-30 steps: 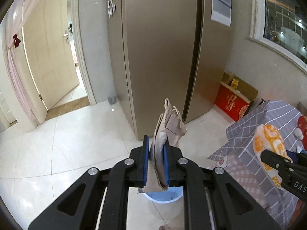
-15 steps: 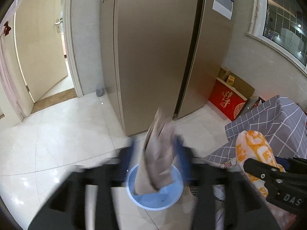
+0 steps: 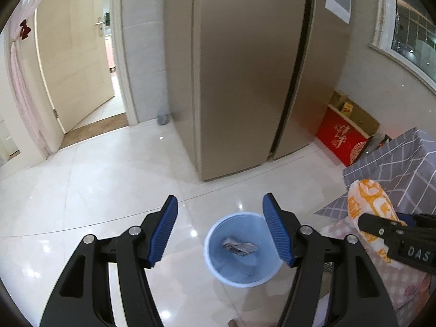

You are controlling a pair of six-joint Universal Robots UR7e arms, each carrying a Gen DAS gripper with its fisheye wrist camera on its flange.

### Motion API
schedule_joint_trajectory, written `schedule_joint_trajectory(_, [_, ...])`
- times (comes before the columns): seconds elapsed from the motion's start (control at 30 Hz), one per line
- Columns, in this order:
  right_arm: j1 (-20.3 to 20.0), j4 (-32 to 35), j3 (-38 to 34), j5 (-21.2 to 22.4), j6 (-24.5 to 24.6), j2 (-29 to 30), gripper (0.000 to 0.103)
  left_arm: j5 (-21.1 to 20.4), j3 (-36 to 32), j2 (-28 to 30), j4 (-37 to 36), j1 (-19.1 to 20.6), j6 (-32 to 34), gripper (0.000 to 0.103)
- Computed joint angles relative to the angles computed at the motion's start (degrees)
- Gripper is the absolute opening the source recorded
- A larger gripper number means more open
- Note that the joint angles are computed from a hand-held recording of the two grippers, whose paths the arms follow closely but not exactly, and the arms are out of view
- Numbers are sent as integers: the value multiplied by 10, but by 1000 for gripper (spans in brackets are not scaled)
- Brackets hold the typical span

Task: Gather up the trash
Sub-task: 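Lower the yellow bag over the blue bin and open the right tool, then return both tools to the table and grasp the green plush toy with the right tool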

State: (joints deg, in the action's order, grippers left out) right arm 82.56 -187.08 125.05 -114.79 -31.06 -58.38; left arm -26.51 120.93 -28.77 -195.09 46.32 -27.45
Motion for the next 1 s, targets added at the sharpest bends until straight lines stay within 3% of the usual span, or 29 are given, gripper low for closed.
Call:
schedule_joint_trajectory(0.13, [6,19,-11,1,0,15,48,24,23,-20,30,3,-35,64])
schedule_joint_trajectory(0.2, [10,31,-15,22,-3,16,50,29,33,-30,40,3,-52,64])
schedule_joint_trajectory(0.23, [12,26,-15,31,-8,18,61,31,39,-36,41,1,-58,64])
schedule_joint_trajectory(0.27, [14,20,-15,44,-17,20,84,33,44,-42,45,-1,-62,64])
schedule_joint_trajectory(0.3, [15,13,-16,55,-26,21,91,36,48,-46,50,-3,-66,64])
schedule_joint_trajectory(0.37, [16,-31,-8,73,-44,28,91,51,58,-58,72,-11,-83,64])
schedule_joint_trajectory(0.43, [19,-27,-9,66,-47,29,91,54,69,-74,105,-19,-109,64])
schedule_joint_trajectory(0.53, [17,-22,-5,49,-45,32,91,53,83,-84,96,-30,-113,64])
schedule_joint_trajectory(0.77, [11,-48,21,48,-80,32,91,63,94,-100,159,-49,-157,65])
schedule_joint_trajectory(1.0, [2,-51,63,88,-81,-10,91,70,104,-107,201,-75,-192,65])
